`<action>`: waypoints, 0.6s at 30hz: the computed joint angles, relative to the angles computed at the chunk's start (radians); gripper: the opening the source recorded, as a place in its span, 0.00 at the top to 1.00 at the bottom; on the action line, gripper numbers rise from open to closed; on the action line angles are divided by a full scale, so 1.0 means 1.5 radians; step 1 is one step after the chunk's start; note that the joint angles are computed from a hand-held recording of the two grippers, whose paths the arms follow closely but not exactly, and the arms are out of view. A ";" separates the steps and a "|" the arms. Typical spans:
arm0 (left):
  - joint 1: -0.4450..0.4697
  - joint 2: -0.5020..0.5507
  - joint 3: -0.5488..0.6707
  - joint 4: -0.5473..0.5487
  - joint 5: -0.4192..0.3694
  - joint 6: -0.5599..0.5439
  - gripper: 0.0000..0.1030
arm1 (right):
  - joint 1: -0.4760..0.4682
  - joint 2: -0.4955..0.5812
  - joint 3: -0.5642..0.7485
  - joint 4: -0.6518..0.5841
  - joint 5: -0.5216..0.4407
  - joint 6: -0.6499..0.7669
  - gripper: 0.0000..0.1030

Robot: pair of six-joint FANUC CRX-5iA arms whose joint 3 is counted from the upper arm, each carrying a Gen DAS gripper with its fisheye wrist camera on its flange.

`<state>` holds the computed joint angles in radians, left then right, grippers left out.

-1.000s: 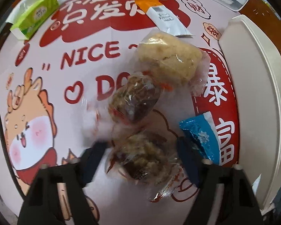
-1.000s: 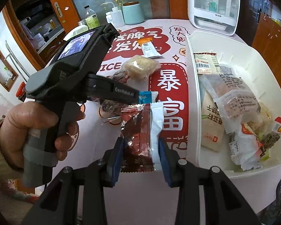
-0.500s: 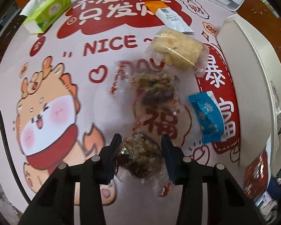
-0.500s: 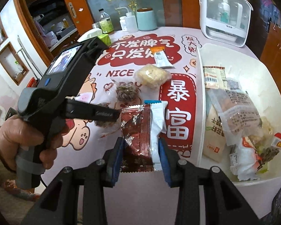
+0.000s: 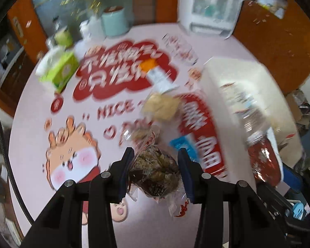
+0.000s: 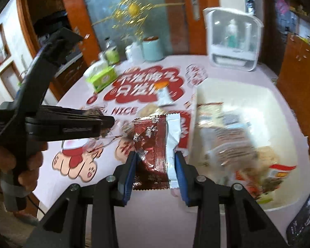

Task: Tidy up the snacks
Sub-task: 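Lift both held packs and carry them over the white tray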

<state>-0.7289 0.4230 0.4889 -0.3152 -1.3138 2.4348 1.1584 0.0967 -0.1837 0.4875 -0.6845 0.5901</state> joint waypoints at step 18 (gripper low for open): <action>-0.060 0.289 0.527 0.012 -0.120 -0.160 0.59 | -0.120 -0.093 -0.071 0.164 -0.018 -0.172 0.63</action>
